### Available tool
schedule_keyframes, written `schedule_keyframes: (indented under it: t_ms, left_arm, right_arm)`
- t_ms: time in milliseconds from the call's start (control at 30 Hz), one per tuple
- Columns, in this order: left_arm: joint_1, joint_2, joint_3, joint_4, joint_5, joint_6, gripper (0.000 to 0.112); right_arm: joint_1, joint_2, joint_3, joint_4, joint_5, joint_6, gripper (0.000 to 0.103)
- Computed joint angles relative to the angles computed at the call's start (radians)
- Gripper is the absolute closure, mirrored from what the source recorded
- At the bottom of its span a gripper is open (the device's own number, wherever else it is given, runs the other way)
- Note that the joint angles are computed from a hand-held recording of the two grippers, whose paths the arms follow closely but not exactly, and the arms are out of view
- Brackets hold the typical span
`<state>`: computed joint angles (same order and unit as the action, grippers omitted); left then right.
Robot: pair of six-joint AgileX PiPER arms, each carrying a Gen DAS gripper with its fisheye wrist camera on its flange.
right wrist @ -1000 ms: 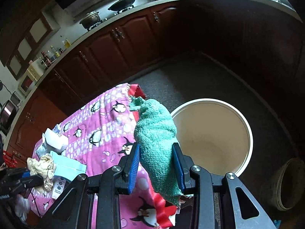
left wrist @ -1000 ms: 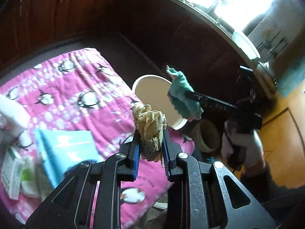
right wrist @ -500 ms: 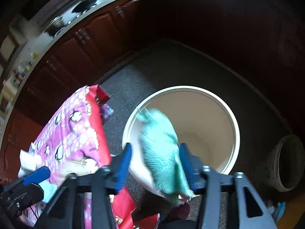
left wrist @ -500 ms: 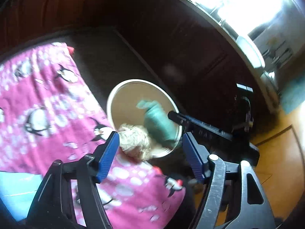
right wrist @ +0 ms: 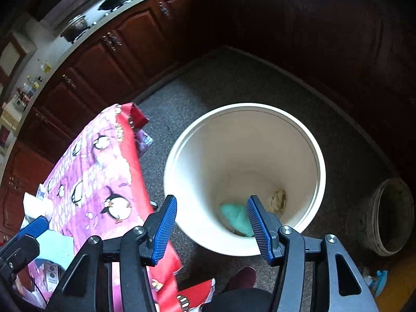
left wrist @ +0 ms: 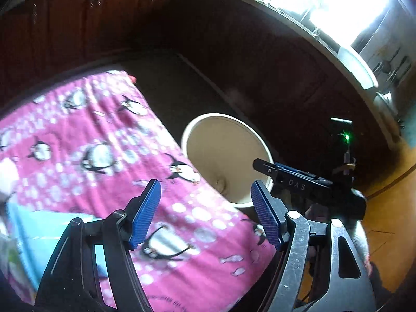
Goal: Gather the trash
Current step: 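Move both tools back over the table toward the paper boxes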
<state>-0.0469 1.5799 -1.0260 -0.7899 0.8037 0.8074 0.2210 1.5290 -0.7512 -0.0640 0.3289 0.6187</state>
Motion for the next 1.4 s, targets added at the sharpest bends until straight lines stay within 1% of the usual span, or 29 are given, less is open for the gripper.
schedule_keyframes:
  t_ms: [33, 133, 267, 400, 433, 467, 600, 800, 933, 1000, 1167, 1333, 1400]
  left_arm:
    - [0.007, -0.022, 0.016, 0.007, -0.015, 0.001, 0.041]
    - [0.04, -0.084, 0.052, 0.022, -0.031, 0.002, 0.041]
    - [0.096, -0.174, 0.098, 0.061, -0.064, -0.003, 0.041]
    - [0.211, -0.234, 0.125, 0.047, -0.034, 0.064, 0.041]
    - [0.244, -0.246, 0.132, 0.043, -0.025, 0.082, 0.041]
    - [0.272, -0.252, 0.138, 0.04, -0.021, 0.098, 0.041]
    - [0.411, -0.272, 0.16, 0.05, -0.009, 0.165, 0.041]
    - [0.656, -0.23, 0.15, 0.011, 0.04, 0.299, 0.041]
    - [0.784, -0.161, 0.111, -0.01, 0.049, 0.366, 0.041]
    - [0.839, -0.114, 0.08, -0.024, 0.057, 0.391, 0.041]
    - [0.913, -0.015, 0.023, -0.094, 0.053, 0.489, 0.041]
    - [0.956, 0.095, -0.074, -0.126, 0.116, 0.537, 0.041]
    - [0.965, 0.147, -0.125, -0.119, 0.148, 0.521, 0.041]
  right_arm:
    - [0.016, -0.004, -0.006, -0.025, 0.006, 0.027, 0.049]
    - [0.086, -0.029, -0.025, -0.136, 0.034, 0.152, 0.04]
    - [0.171, -0.053, -0.057, -0.216, 0.064, 0.241, 0.039]
    - [0.263, -0.063, -0.106, -0.257, 0.093, 0.281, 0.037]
    - [0.292, -0.061, -0.123, -0.269, 0.099, 0.29, 0.035]
    - [0.312, -0.058, -0.134, -0.276, 0.099, 0.297, 0.034]
    - [0.391, -0.021, -0.196, -0.264, 0.097, 0.284, 0.034]
    - [0.487, 0.074, -0.311, -0.217, 0.091, 0.226, 0.034]
    - [0.54, 0.156, -0.414, -0.146, 0.093, 0.126, 0.033]
    - [0.558, 0.195, -0.467, -0.119, 0.109, 0.083, 0.033]
    - [0.587, 0.32, -0.629, -0.051, 0.151, -0.035, 0.033]
    - [0.597, 0.423, -0.781, 0.001, 0.204, -0.12, 0.032]
    - [0.601, 0.459, -0.834, 0.012, 0.223, -0.142, 0.031]
